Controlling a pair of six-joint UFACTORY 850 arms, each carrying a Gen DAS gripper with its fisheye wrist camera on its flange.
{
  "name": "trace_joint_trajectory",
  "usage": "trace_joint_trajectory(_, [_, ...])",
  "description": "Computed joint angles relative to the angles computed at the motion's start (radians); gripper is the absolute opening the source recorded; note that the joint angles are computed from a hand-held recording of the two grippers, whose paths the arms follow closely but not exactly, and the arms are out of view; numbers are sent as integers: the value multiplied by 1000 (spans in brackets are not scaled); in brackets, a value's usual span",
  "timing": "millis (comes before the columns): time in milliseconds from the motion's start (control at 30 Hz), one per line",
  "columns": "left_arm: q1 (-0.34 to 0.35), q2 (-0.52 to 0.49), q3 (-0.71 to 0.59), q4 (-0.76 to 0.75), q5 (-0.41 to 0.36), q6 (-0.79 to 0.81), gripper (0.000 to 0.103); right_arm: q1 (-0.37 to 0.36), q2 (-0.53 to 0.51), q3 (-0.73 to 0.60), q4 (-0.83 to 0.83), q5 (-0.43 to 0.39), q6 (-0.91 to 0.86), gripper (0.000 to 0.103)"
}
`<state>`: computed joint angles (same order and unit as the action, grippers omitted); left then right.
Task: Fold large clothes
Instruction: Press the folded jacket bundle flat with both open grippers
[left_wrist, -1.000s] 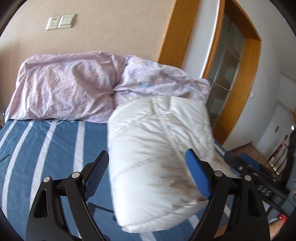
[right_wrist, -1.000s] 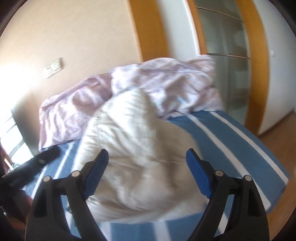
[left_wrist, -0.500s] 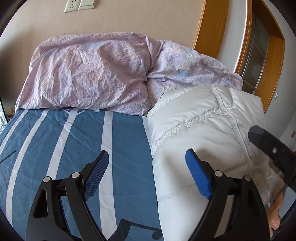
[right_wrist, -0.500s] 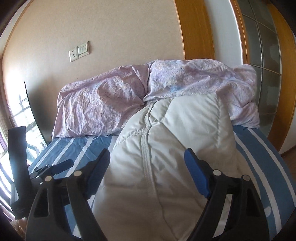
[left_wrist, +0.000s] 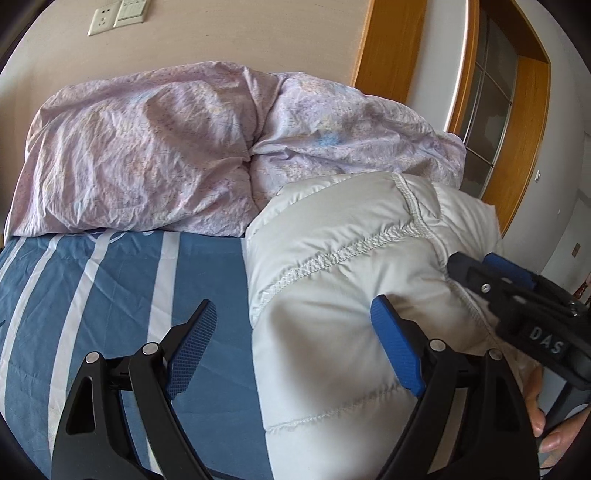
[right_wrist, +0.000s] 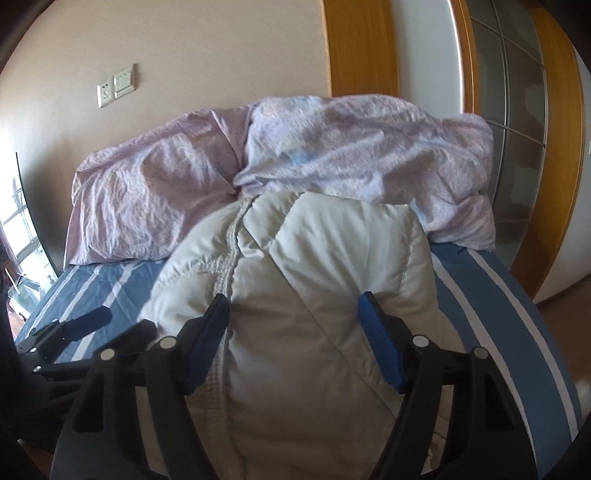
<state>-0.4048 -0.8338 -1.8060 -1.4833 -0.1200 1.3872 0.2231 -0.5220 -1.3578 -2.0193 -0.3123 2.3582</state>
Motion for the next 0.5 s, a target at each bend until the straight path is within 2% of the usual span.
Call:
trace_joint_trajectory(333, [-49, -43, -70, 281, -13, -250, 86, -74, -2, 44, -262, 37, 295, 72])
trace_joint_trajectory(400, [-59, -51, -84, 347, -13, -306, 86, -81, 0, 54, -224, 14, 269, 71])
trace_joint_trajectory(500, [-70, -62, -100, 412, -15, -363, 87, -104, 7, 71, -326, 31, 388, 70])
